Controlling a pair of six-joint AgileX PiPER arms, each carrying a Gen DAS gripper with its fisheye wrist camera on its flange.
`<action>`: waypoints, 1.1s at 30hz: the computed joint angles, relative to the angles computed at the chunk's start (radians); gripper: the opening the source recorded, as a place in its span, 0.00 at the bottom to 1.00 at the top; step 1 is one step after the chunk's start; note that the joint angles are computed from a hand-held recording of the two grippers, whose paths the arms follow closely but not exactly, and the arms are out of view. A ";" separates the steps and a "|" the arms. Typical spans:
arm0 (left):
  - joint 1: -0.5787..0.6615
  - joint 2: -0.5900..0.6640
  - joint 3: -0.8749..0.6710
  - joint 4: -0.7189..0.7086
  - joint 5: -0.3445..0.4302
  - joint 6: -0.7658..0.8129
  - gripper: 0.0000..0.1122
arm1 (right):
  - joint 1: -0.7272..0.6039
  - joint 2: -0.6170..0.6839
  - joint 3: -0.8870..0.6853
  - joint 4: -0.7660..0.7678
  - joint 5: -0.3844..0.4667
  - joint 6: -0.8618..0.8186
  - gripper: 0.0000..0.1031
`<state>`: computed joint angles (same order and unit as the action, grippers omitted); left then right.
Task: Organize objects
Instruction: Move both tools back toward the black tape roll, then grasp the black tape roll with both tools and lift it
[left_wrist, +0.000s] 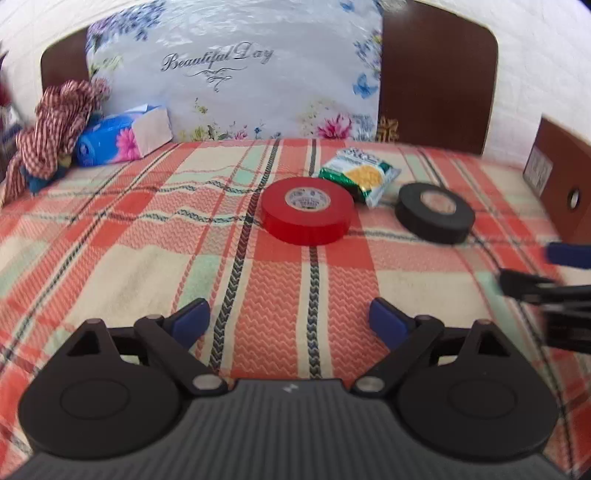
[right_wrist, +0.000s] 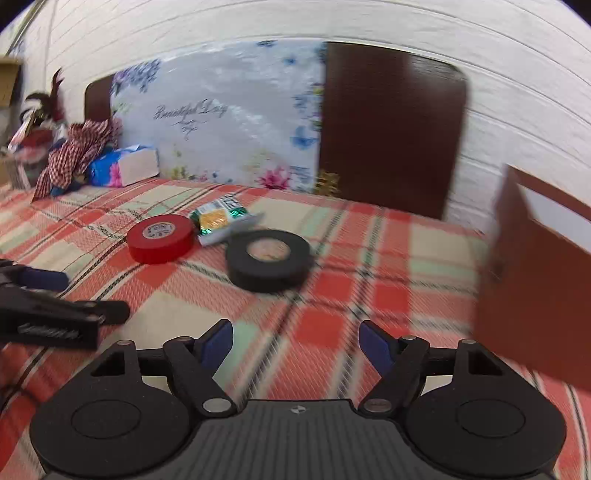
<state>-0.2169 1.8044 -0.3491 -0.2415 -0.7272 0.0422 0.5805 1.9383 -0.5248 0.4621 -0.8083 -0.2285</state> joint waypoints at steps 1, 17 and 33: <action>-0.009 0.009 -0.010 -0.014 0.000 0.019 0.87 | 0.005 0.027 -0.057 0.031 0.023 -0.060 0.72; -0.034 0.036 -0.019 -0.049 -0.019 0.050 0.92 | -0.039 0.042 -0.131 -0.011 0.129 -0.074 0.31; -0.143 -0.023 -0.444 -0.236 0.533 0.234 0.82 | 0.013 -0.059 0.154 0.046 -0.045 0.076 0.51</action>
